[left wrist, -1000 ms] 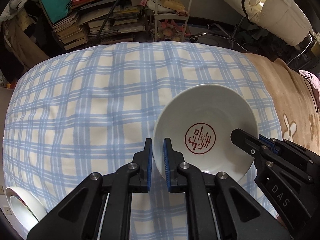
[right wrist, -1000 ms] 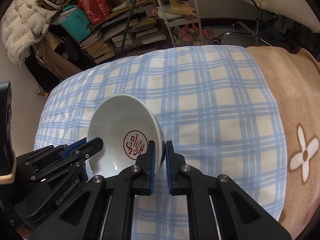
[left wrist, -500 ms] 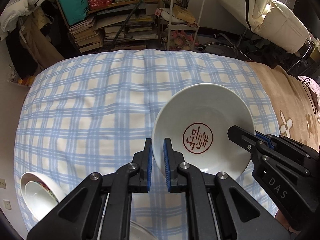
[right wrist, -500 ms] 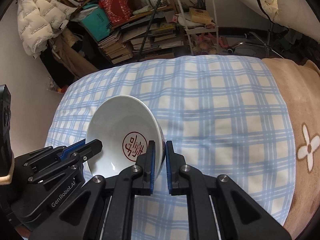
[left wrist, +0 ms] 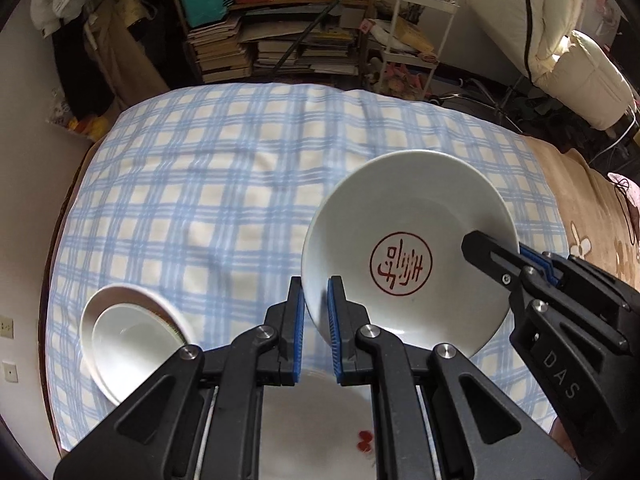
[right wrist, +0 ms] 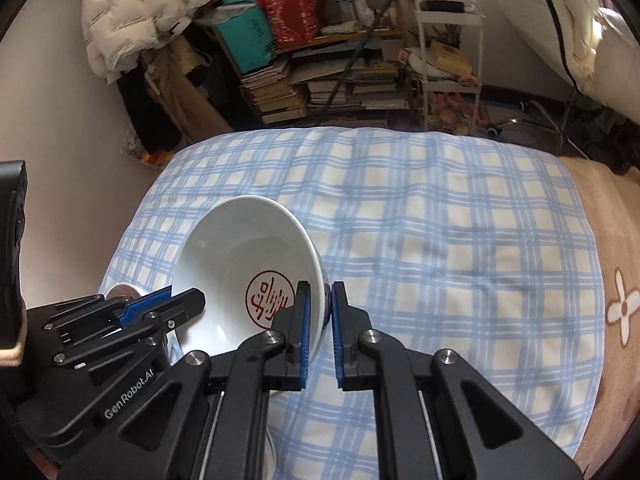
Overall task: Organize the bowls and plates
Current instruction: 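Lift the red-stamped bowl with both grippers and carry it toward the nested bowls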
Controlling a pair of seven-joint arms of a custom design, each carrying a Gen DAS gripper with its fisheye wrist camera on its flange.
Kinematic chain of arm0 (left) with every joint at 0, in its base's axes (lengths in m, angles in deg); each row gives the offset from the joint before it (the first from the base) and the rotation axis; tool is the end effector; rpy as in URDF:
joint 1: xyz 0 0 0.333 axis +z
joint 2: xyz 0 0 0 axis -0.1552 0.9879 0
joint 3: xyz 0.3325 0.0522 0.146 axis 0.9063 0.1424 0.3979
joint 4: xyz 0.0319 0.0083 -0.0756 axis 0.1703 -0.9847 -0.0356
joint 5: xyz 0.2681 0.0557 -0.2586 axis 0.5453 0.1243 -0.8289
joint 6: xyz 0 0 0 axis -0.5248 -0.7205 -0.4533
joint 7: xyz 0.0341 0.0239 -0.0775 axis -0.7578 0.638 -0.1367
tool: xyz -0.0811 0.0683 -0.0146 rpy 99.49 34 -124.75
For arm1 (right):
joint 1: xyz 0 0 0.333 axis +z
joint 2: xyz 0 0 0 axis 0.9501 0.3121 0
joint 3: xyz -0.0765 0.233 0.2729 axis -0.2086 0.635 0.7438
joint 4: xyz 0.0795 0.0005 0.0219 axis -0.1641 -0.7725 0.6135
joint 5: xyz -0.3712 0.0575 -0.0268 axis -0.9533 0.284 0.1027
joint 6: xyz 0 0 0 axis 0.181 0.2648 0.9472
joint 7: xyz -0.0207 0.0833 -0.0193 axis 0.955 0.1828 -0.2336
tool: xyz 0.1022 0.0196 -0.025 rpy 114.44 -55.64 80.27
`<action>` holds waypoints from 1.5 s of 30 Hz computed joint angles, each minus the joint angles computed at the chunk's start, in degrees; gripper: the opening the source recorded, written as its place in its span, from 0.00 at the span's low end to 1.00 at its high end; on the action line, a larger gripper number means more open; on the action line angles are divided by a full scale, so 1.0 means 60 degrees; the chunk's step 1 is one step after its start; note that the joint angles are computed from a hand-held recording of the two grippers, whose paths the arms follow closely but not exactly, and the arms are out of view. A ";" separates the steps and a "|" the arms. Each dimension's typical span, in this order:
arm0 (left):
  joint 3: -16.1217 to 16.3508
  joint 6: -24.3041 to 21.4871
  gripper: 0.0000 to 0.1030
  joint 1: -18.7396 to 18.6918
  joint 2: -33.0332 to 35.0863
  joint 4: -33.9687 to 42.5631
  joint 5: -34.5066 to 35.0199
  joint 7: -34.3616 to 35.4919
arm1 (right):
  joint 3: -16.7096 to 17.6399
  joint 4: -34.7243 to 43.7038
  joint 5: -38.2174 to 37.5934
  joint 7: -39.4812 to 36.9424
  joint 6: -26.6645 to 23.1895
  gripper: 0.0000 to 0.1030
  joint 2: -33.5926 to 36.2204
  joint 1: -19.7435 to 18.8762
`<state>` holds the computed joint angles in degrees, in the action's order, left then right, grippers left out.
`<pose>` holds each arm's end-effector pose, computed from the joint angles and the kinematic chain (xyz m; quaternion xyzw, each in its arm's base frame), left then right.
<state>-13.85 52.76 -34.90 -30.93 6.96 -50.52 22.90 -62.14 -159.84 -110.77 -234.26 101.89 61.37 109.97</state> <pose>0.6422 -0.4352 0.4869 -0.3359 0.9199 -0.1919 0.0643 0.5156 0.4422 0.4847 -0.3913 0.8687 -0.1886 0.2380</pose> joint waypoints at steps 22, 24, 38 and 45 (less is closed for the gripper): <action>0.0118 0.0794 0.11 0.1816 -0.1461 -0.1871 -0.1054 0.0769 | -0.0759 0.4752 0.0382 -0.1898 -0.0169 0.11 0.2902 0.1263; 0.0171 0.0902 0.11 0.1900 -0.1486 -0.1954 -0.1032 0.0794 | -0.0802 0.5358 0.0618 -0.2248 -0.0239 0.11 0.3290 0.1300; 0.0278 0.0784 0.11 0.2355 -0.0802 -0.1524 -0.1290 0.0756 | -0.1328 0.8325 0.2107 -0.4061 -0.0367 0.11 0.5377 0.1377; 0.0495 0.0511 0.11 0.2185 -0.0335 -0.1067 -0.0869 0.0287 | -0.1365 0.8401 0.2645 -0.4448 0.0236 0.11 0.5747 0.1226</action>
